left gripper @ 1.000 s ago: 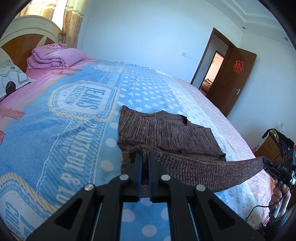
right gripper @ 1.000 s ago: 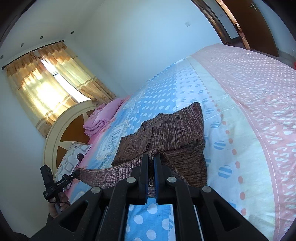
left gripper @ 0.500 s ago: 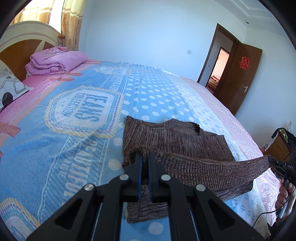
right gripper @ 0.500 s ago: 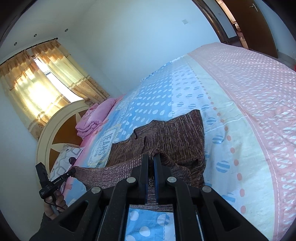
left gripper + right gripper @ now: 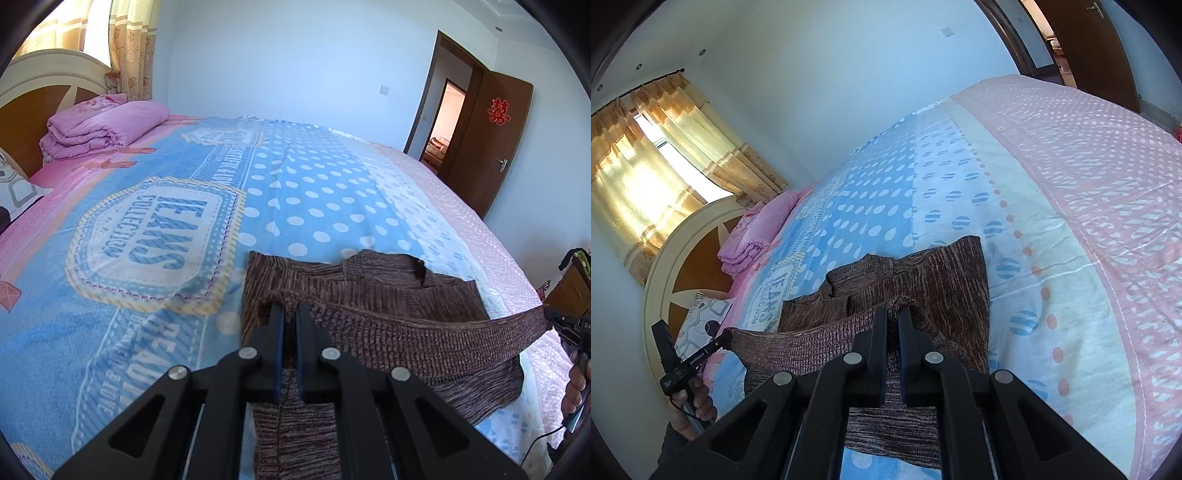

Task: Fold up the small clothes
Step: 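Lay the hem onto the collar and open both tools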

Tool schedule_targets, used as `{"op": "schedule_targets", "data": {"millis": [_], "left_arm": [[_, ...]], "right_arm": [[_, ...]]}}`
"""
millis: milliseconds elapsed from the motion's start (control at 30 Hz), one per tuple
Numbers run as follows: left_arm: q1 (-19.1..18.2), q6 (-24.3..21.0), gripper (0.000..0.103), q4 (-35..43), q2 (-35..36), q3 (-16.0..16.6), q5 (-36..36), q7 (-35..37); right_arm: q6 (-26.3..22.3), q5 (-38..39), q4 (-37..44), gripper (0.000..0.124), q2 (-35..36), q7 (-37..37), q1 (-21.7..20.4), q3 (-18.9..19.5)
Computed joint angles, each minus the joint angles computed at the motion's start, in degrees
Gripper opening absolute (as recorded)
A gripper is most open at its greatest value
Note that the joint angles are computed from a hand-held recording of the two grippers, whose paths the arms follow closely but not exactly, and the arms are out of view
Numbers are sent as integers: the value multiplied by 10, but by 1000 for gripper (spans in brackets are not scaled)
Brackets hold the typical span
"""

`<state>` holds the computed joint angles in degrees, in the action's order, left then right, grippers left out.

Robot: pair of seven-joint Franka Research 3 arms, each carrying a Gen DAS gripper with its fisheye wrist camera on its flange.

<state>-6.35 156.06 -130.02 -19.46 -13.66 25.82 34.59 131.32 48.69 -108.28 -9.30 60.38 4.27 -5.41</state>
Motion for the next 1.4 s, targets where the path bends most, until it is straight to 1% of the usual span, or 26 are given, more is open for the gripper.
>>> {"op": "schedule_targets", "data": {"millis": [100,200,300,367,400,467,500,533,567,600,633,700,767,833,867,900,967,1000,1067,1100,1133,1167,1233,1267,1300,1400], "left_arm": [[8,-8,6,26,36,1,10,5],[6,-13,6,50,76,10,2,11],[9,-25,6,85,130,9,30,5],[6,-50,7,111,164,7,72,-18],[2,-61,10,122,177,9,92,-25],[-13,-124,15,147,202,9,159,-66],[-17,-122,17,144,201,14,151,-60],[-20,-116,18,136,193,18,150,-61],[-23,-112,20,119,176,19,161,-71],[-26,-119,33,113,166,18,168,-72],[-28,-125,53,101,150,15,178,-74],[-28,-118,71,64,111,8,208,-82],[-29,-127,73,41,88,-6,245,-69],[-37,-145,78,42,95,-11,232,-12],[-38,-158,78,52,109,-15,235,1],[-39,-187,79,67,126,-24,260,0],[-44,-221,80,97,153,-27,309,-14],[-48,-238,80,112,164,-25,321,-20],[-59,-297,80,161,201,-20,371,-36],[-65,-328,80,186,219,-14,382,-38],[-66,-342,80,215,237,-3,374,-41],[-65,-337,80,229,243,7,357,-38],[-57,-319,89,247,247,23,301,-25],[-54,-313,92,249,245,28,281,-24],[-54,-313,99,247,241,31,275,-25],[-51,-296,100,221,225,34,275,-9]], "right_arm": [[3,-12,32,4,38,13,0,6],[9,-27,61,4,77,29,-2,15],[18,-59,98,4,124,51,-4,27],[24,-98,123,4,156,63,-3,35],[23,-121,136,4,172,67,-2,38],[53,-154,136,6,185,75,0,41],[65,-157,131,7,185,68,-2,44],[69,-158,125,15,181,60,-4,47],[76,-170,115,38,172,55,-3,47],[85,-190,101,54,161,51,-1,47],[93,-209,86,75,149,42,2,47],[115,-249,51,76,120,15,9,49],[136,-296,23,76,101,3,18,52],[134,-354,16,76,99,5,26,55],[135,-381,12,76,100,10,30,57],[138,-420,13,76,105,24,35,59],[156,-482,22,76,119,55,45,61],[155,-510,43,76,136,76,51,61],[148,-530,86,76,165,108,60,57],[160,-549,110,76,182,136,66,51],[167,-566,124,76,192,164,72,44],[168,-565,142,76,201,185,73,40],[149,-515,166,76,208,178,62,46],[143,-502,169,76,208,174,60,47],[147,-497,161,76,202,169,59,46],[162,-490,118,76,178,151,55,44]]}}
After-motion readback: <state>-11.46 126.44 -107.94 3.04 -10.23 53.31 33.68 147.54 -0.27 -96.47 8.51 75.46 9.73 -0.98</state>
